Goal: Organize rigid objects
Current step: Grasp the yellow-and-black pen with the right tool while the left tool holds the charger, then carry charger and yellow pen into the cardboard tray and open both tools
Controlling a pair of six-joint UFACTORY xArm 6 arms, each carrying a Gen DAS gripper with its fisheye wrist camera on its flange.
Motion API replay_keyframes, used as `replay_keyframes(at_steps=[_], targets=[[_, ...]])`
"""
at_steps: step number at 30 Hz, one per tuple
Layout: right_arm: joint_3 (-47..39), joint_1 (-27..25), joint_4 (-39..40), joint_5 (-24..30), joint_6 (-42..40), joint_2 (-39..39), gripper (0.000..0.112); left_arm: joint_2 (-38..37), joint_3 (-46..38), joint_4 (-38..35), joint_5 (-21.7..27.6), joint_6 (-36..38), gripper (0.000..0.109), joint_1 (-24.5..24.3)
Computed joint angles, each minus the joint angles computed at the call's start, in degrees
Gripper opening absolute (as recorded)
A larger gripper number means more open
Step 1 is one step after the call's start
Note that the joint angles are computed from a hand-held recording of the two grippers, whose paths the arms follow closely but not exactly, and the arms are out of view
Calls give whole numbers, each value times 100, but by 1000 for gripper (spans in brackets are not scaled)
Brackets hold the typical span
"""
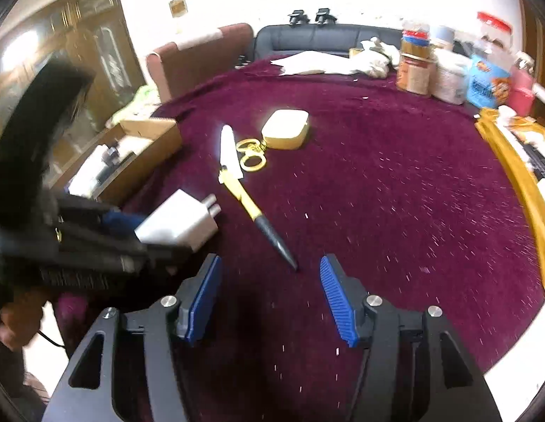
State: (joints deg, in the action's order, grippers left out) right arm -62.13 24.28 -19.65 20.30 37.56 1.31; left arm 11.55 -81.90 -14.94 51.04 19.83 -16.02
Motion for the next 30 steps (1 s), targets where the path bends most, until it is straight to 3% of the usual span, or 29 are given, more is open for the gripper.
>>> replay_keyframes(at_steps=[2, 6, 9, 11, 14, 21, 25, 28, 30], targets=[[-293, -46, 478, 109, -547, 221, 41, -37, 23, 107, 30, -76, 51, 2], [-1034, -49, 1743, 385, -2014, 813, 29, -97, 78, 287, 18, -293, 50, 4], [-1671, 24, 1716, 800, -2382, 1314, 22, -155, 148, 242, 48, -276, 50, 40], [-1875, 94, 1052, 991, -2075, 1446, 15, -151, 153, 130, 53, -186, 50, 63], [-1782, 166, 709, 1278, -1561, 1275, 8, -135, 137, 87, 42, -137, 51, 75], [323, 228, 136, 688, 448, -368, 8, -213, 401, 897, -507, -422, 52, -176], [726, 276, -326, 484, 1433, -663, 9, -156, 423, 1158, -801, -696, 50, -243], [760, 280, -838, 348, 2206, -639, 9, -164, 394, 997, -701, -559, 49, -180], [846, 259, -1031, 169, 2596, -665, 9, -136, 212, 296, -259, -216, 49, 13]])
